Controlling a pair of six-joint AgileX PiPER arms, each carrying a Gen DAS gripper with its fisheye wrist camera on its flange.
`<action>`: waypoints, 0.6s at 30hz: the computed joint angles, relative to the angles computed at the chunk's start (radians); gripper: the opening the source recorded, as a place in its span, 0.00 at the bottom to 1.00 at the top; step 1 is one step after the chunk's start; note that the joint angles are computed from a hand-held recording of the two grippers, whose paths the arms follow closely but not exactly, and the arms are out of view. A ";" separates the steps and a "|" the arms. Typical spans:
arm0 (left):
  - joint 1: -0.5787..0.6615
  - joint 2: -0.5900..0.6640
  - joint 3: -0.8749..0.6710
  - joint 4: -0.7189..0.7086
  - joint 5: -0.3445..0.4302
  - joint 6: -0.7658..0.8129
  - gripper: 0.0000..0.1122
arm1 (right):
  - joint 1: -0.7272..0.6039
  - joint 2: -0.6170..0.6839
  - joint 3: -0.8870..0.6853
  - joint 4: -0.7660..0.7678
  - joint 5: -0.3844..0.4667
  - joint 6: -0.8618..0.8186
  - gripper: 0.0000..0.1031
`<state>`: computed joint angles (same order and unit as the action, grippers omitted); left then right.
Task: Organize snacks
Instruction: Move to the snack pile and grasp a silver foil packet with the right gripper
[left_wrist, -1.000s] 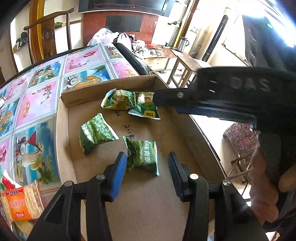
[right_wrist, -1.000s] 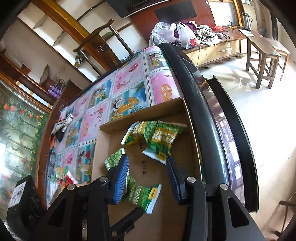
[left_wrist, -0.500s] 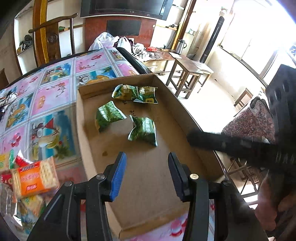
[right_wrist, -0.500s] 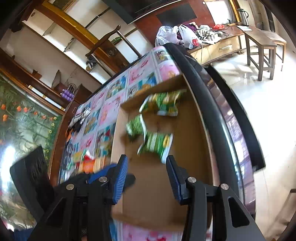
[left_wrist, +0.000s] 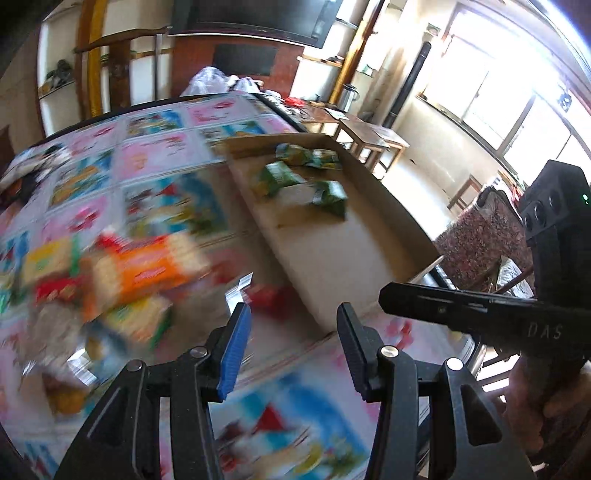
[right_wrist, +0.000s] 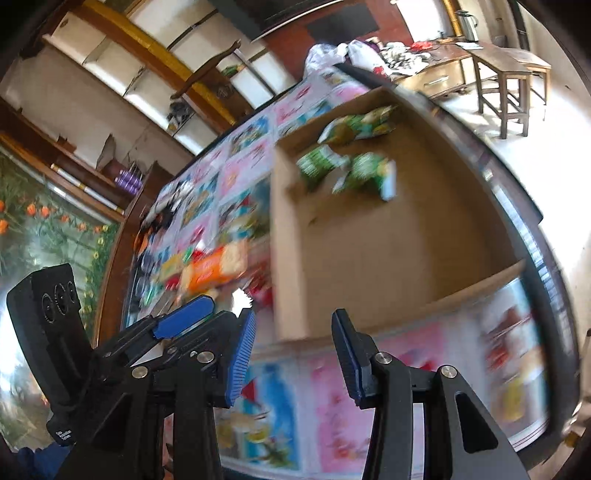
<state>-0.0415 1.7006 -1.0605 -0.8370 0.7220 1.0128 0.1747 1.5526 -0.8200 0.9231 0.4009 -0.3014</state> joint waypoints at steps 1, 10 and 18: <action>0.041 -0.014 0.019 -0.012 0.012 0.035 0.46 | 0.031 0.009 -0.012 -0.017 -0.010 0.032 0.46; 0.482 -0.023 0.078 -0.031 0.109 0.253 0.47 | 0.296 0.252 -0.352 -0.168 0.028 0.277 0.65; 0.759 0.071 -0.020 -0.013 0.167 0.265 0.47 | 0.380 0.692 -1.009 -0.390 0.291 0.603 0.83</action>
<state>0.7170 1.7718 -1.0800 -0.8502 0.8891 1.2780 0.5549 2.2447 -1.8294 0.5329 0.6922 0.3012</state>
